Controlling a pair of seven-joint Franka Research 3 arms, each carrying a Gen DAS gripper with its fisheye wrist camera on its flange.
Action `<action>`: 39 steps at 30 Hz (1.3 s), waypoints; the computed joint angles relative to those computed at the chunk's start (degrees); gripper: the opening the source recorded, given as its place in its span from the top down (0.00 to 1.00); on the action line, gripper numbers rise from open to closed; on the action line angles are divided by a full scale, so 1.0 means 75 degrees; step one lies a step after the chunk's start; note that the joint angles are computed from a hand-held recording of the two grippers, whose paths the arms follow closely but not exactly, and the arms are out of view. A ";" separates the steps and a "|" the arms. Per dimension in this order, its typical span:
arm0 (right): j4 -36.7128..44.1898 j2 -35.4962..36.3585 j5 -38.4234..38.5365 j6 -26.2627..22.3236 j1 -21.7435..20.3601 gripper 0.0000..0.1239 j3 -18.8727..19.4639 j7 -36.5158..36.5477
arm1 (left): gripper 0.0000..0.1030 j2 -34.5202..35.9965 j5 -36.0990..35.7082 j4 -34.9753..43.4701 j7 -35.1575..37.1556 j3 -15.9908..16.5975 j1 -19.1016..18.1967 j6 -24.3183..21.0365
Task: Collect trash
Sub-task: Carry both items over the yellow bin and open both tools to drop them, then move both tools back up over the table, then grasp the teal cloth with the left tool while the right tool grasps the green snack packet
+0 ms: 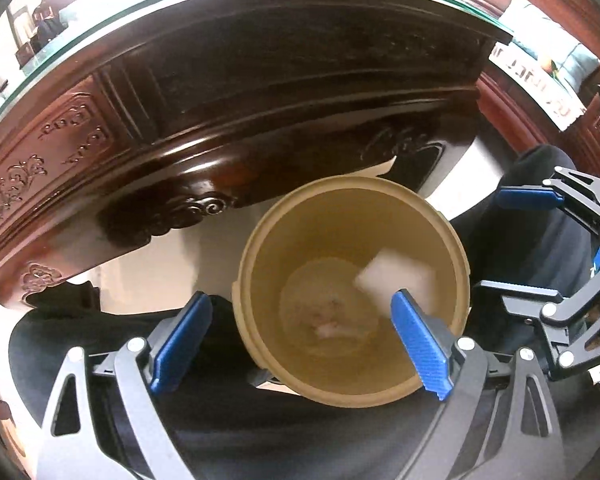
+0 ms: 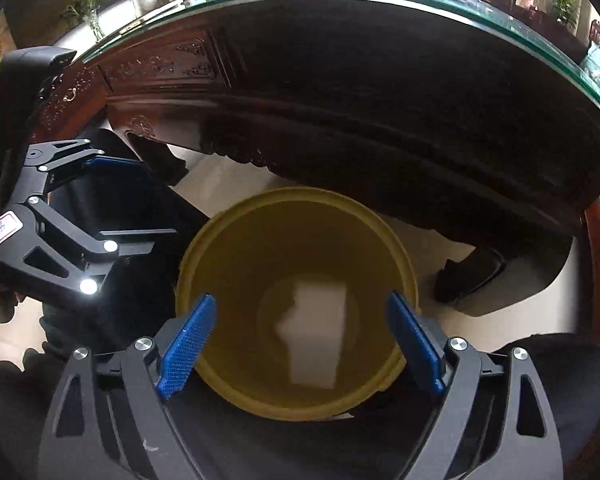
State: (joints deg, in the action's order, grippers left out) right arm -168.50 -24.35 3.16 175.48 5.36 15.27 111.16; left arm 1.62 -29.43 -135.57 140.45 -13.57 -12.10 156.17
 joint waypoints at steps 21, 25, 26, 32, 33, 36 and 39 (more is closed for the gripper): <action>0.0541 -0.0993 0.0466 0.2389 -0.3786 0.24 0.2616 -0.0556 | 0.04 0.0617 -0.4337 0.2423 0.2245 -0.0208 -0.0015 0.1197; 0.1050 -0.0387 0.0667 0.2704 -0.3965 0.24 0.2297 -0.1066 | 0.04 0.1467 -0.2464 0.3442 0.0750 -0.0298 -0.0285 0.1722; 0.1186 -0.0223 0.0717 0.2739 -0.4006 0.23 0.2260 -0.1192 | 0.04 0.1640 -0.2059 0.3638 0.0395 -0.0255 -0.0356 0.1762; 0.1859 0.0408 0.1185 0.2648 -0.4726 0.23 0.2723 -0.1993 | 0.04 0.3019 0.0602 0.5309 -0.2234 0.0571 -0.1229 0.1181; 0.1943 0.0533 0.1206 0.2641 -0.4676 0.23 0.2611 -0.2123 | 0.06 0.3244 0.1000 0.5601 -0.2635 0.0748 -0.1388 0.1010; 0.2103 0.0747 0.1410 0.2639 -0.4611 0.23 0.2496 -0.2422 | 0.19 0.3701 0.1656 0.6261 -0.3240 0.0821 -0.1425 0.0505; 0.2348 0.1035 0.1600 0.2612 -0.4653 0.24 0.2418 -0.2772 | 0.44 0.4000 0.2144 0.6644 -0.3628 0.0749 -0.1345 0.0216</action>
State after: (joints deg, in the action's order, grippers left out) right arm -150.89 -16.59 15.16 195.07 -29.53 33.40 90.37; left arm 31.62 -13.35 -85.74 113.24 -7.95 -22.19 157.79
